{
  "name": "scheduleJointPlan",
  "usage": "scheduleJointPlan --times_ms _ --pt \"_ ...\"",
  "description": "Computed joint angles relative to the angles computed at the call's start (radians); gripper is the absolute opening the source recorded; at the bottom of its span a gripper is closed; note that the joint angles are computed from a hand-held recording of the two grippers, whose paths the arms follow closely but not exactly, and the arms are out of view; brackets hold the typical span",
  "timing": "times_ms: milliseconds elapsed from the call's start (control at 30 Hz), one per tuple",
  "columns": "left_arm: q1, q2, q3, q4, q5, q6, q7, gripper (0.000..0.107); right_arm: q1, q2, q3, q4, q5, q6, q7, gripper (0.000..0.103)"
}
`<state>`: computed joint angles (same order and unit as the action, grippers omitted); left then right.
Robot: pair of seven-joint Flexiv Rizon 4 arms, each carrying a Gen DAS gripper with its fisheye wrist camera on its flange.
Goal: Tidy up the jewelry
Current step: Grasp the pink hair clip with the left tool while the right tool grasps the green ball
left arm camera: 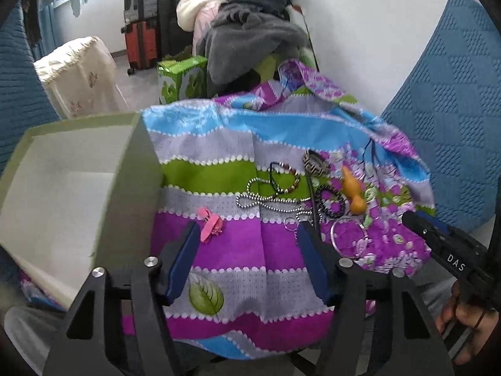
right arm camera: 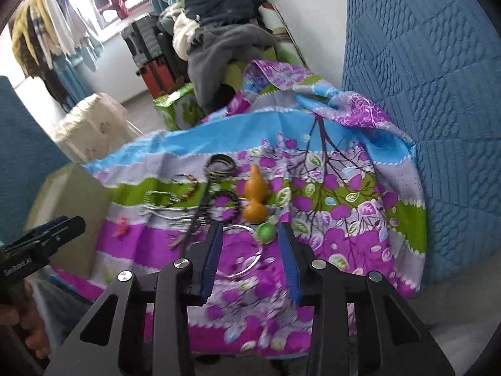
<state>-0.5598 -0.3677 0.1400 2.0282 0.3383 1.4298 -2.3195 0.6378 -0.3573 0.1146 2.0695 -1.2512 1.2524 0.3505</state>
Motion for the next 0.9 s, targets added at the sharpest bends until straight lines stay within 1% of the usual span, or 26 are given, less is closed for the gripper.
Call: scheduleJointPlan --times_ms 67,167,233,367,433,500,567,600,667,700,767,833,900 --pt "-0.002 -0.031 0.004 -0.020 0.004 -0.005 -0.001 0.062 -0.002 -0.026 -0.001 -0.013 0.014 0.005 -0.033 0.033" --pt "0.023 -0.077 -0.015 -0.035 -0.030 0.000 0.029 0.062 -0.001 -0.067 -0.008 -0.030 0.051 0.030 -0.077 0.032" --pt "0.005 -0.102 0.005 -0.058 -0.038 -0.028 0.033 0.062 0.005 -0.090 -0.012 -0.039 0.095 0.035 -0.115 0.032" --pt "-0.022 -0.135 0.042 -0.082 -0.030 -0.024 0.018 0.062 0.021 -0.118 -0.033 -0.041 0.173 0.049 -0.145 0.032" --pt "-0.036 -0.150 0.062 -0.098 -0.023 -0.032 0.012 0.060 0.027 -0.126 -0.040 -0.043 0.211 0.057 -0.170 0.030" --pt "-0.056 -0.164 0.087 -0.114 -0.008 -0.040 0.002 0.054 0.044 -0.125 -0.067 -0.037 0.212 0.076 -0.156 0.027" --pt "-0.068 -0.172 0.104 -0.123 0.005 -0.044 -0.014 0.054 0.051 -0.132 -0.081 -0.038 0.216 0.108 -0.160 0.025" --pt "-0.066 -0.175 0.105 -0.125 0.008 -0.043 -0.016 0.054 0.062 -0.129 -0.090 -0.039 0.215 0.098 -0.166 0.025" --pt "-0.076 -0.182 0.117 -0.135 0.022 -0.052 -0.020 0.053 0.088 -0.120 -0.132 -0.038 0.153 0.105 -0.130 0.024" --pt "-0.072 -0.184 0.114 -0.137 0.024 -0.056 -0.018 0.049 0.085 -0.125 -0.136 -0.046 0.137 0.113 -0.123 0.024" --pt "-0.050 -0.189 0.093 -0.133 0.013 -0.051 -0.009 0.045 0.069 -0.140 -0.115 -0.057 0.158 0.116 -0.151 0.024" --pt "-0.041 -0.196 0.084 -0.136 0.006 -0.050 0.002 0.044 0.052 -0.161 -0.081 -0.067 0.229 0.107 -0.209 0.024" --pt "-0.029 -0.201 0.075 -0.133 -0.005 -0.041 0.013 0.037 0.051 -0.175 -0.066 -0.072 0.294 0.100 -0.250 0.023"
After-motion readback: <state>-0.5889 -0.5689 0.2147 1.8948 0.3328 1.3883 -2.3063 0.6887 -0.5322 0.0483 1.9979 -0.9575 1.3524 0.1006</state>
